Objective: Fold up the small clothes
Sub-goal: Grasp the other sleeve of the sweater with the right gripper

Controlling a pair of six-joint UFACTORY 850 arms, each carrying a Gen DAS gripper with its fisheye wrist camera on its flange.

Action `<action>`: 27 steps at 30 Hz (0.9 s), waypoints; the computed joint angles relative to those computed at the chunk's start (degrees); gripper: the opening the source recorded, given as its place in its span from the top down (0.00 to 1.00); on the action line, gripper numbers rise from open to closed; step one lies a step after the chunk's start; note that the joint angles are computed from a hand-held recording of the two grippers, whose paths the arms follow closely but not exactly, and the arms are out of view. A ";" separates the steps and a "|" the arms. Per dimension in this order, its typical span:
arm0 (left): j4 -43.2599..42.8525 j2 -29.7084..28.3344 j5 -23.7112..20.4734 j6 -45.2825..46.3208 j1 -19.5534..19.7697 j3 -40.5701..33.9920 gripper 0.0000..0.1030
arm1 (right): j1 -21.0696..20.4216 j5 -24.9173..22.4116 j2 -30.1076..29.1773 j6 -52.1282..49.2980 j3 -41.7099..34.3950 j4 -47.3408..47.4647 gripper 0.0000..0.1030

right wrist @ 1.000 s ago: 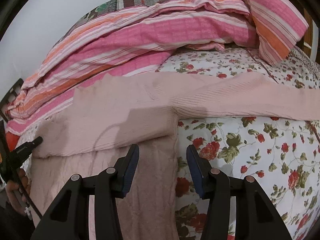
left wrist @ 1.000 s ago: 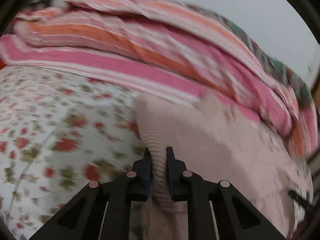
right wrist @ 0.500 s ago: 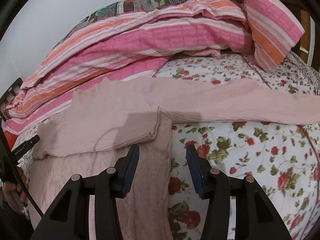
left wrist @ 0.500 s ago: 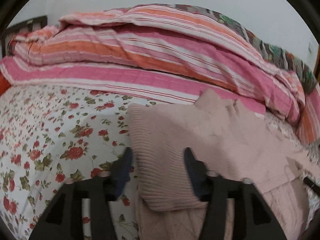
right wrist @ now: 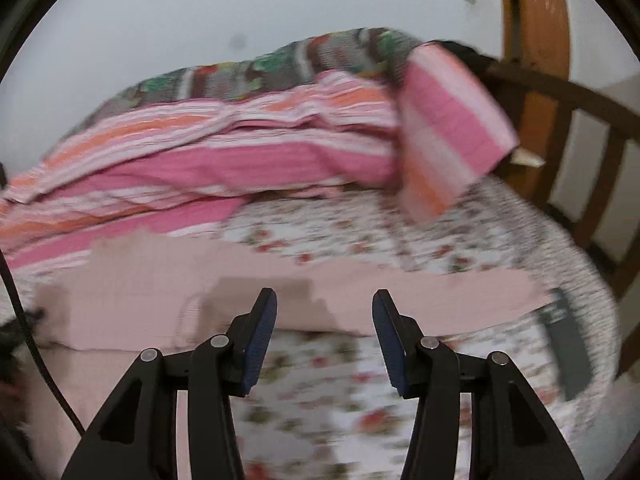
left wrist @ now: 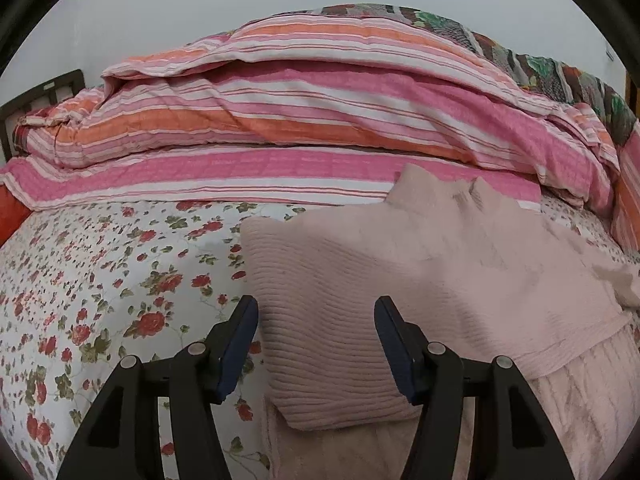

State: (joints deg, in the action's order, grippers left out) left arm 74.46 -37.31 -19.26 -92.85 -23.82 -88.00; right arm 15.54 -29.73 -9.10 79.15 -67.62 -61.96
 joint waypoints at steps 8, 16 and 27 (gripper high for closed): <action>-4.68 -0.70 0.93 4.30 0.41 -0.65 0.40 | -7.54 4.18 2.51 -2.47 6.78 2.11 0.52; -11.04 -1.57 1.18 10.57 0.78 -1.68 0.37 | -14.16 11.97 1.20 0.93 10.66 3.26 0.52; -16.47 -1.90 3.14 15.27 1.64 -1.89 0.36 | -20.19 21.70 -3.34 -15.08 7.53 24.95 0.48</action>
